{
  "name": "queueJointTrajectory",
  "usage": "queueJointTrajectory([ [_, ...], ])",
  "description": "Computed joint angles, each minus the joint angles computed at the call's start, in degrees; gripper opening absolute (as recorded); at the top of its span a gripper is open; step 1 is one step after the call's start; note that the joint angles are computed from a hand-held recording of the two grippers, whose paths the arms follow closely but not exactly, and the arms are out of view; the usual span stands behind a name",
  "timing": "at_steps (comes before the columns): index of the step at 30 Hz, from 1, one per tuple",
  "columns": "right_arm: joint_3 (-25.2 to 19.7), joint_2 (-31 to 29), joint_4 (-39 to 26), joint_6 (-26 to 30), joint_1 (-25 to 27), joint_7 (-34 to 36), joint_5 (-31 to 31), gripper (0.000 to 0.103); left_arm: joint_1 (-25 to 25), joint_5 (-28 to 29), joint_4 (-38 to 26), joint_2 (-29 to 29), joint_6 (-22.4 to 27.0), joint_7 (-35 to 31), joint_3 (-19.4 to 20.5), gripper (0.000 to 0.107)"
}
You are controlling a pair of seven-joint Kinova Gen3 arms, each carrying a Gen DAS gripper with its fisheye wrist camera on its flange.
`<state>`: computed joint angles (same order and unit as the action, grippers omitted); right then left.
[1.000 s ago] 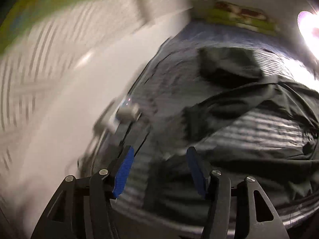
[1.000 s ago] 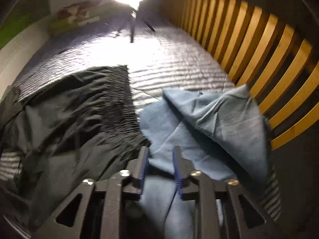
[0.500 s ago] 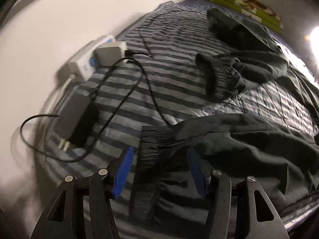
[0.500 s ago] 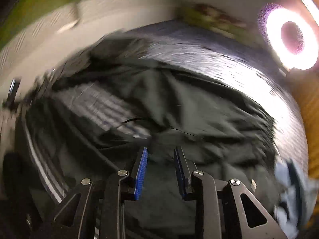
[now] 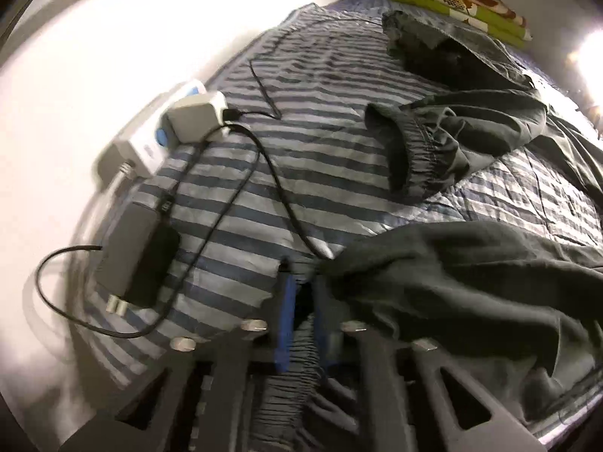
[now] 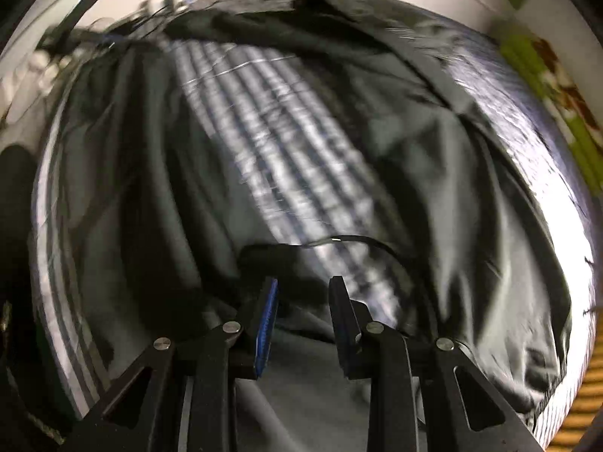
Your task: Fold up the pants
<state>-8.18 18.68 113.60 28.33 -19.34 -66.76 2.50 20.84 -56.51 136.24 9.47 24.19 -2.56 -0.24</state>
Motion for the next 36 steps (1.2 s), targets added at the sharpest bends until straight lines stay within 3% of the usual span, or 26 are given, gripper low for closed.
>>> queueJointTrajectory([
  [2, 0.84, 0.35, 0.29, -0.57, -1.25, 0.74, 0.84, 0.025, -1.88, 0.59, 0.74, -1.29, -1.04, -0.52, 0.86, 0.005],
  [4, 5.38, 1.40, 0.12, -0.66, -6.09, -2.26, 4.03, 0.022, -1.04, 0.85, 1.11, -2.12, -0.82, -0.80, -0.15, 0.005],
  [6, 8.58, 2.00, -0.51, 0.20, -9.57, -6.92, 5.90, 0.000, -1.20, 0.95, 1.45, -2.72, -0.60, -0.92, 0.28, 0.004],
  [7, 8.67, 1.85, -0.36, -0.14, -9.71, -8.37, 6.85, 0.000, -1.04, 1.10, 1.55, -2.93, -0.55, -1.18, 0.24, 0.004],
  [11, 3.41, -1.23, -0.30, -1.33, -2.50, -8.08, 3.84, 0.000, -1.76, 0.97, 2.60, -5.46, -0.20, -0.31, 1.32, 0.004],
  [14, 2.32, -3.14, -0.93, -3.37, 2.67, -5.97, -3.13, 0.000, -3.81, 0.88, 3.36, -7.85, -0.14, 0.55, 3.76, 0.004],
  [18, -3.71, -1.67, -3.96, -2.14, 12.66, -0.96, -11.24, 0.000, -5.74, 0.86, 3.09, -8.58, -0.76, -1.86, 4.96, 0.007],
  [20, -7.94, -0.92, -4.65, 0.19, 16.73, 3.70, -13.04, 0.002, -9.63, 4.41, 3.20, -7.94, -4.76, -6.52, 6.28, 0.017],
  [22, -8.53, -1.56, -3.72, 0.38, 16.62, 7.42, -13.61, 0.012, -12.50, 7.36, 3.04, -6.32, -7.83, -11.18, 6.84, 0.059],
  [24, -5.68, -1.75, -3.57, 1.29, 12.73, 8.61, -12.22, 0.018, -11.77, 9.50, 2.37, -3.41, -10.22, -14.22, 4.87, 0.070],
  [25, -3.44, -1.50, -3.80, 1.95, 10.22, 9.16, -11.75, 0.018, -9.81, 9.56, 1.89, -2.12, -10.47, -14.34, 2.98, 0.070],
  [27, -2.14, -0.53, -4.24, 3.10, 8.13, 10.02, -10.87, 0.025, -4.50, 7.51, 0.45, 0.62, -9.32, -11.80, -0.92, 0.065],
  [28, -2.05, -0.29, -4.06, 3.20, 7.68, 10.53, -10.37, 0.028, -1.85, 5.83, -0.19, 1.53, -7.80, -9.47, -2.25, 0.050],
  [30, -1.39, 0.07, -2.95, 1.93, 5.49, 10.25, -8.07, 0.036, 2.80, 2.57, -1.13, 2.94, -4.34, -4.81, -4.37, 0.032],
  [32, -1.70, 0.90, -2.98, 2.35, 5.07, 11.20, -7.43, 0.036, 3.63, 1.42, -0.37, 1.77, -4.58, -2.81, -5.10, 0.019],
  [33, -1.70, 1.24, -2.83, 2.43, 4.44, 11.47, -6.72, 0.036, 3.19, 1.84, 0.00, 0.91, -4.54, -3.14, -4.88, 0.007],
  [36, 0.22, -0.18, 0.46, -1.54, 0.46, 8.57, -2.30, 0.036, 1.27, 4.62, -0.24, -0.29, -2.96, -6.30, -2.57, 0.005],
])
